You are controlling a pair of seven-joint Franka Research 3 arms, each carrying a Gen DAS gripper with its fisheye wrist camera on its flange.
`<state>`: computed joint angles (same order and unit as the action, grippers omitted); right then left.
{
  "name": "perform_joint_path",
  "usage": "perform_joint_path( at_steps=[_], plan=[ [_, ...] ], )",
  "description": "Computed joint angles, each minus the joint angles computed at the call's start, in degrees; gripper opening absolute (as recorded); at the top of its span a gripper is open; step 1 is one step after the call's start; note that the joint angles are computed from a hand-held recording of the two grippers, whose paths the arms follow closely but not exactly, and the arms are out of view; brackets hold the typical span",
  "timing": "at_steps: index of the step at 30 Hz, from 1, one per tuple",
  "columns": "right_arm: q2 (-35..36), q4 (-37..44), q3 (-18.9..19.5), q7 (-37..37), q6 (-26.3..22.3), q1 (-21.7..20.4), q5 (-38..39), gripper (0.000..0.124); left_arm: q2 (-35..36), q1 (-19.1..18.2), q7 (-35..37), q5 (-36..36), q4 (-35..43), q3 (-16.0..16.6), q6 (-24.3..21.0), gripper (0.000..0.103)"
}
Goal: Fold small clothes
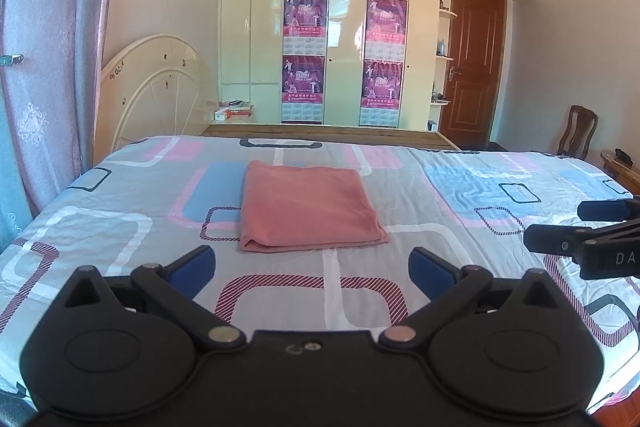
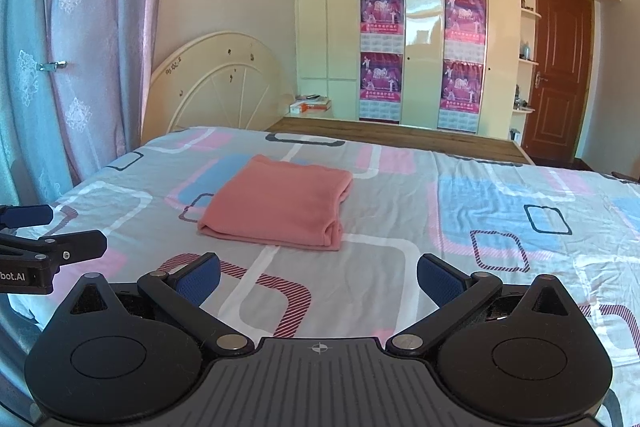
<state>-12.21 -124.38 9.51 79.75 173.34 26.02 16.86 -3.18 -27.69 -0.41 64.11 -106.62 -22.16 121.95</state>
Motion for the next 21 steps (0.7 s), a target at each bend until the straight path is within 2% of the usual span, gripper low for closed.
perform_joint_path(
  at_steps=[16, 21],
  plan=[
    [-0.1, -0.2, -0.9, -2.6, 0.1, 1.0, 1.9, 0.103, -2.2, 1.5, -0.2, 1.4, -2.3, 0.2, 2.0, 0.102],
    [-0.1, -0.2, -0.8, -3.1, 0.1, 0.9, 2.2, 0.103, -3.5, 2.7, -0.3, 1.3, -3.7, 0.3, 4.5, 0.102]
  ],
)
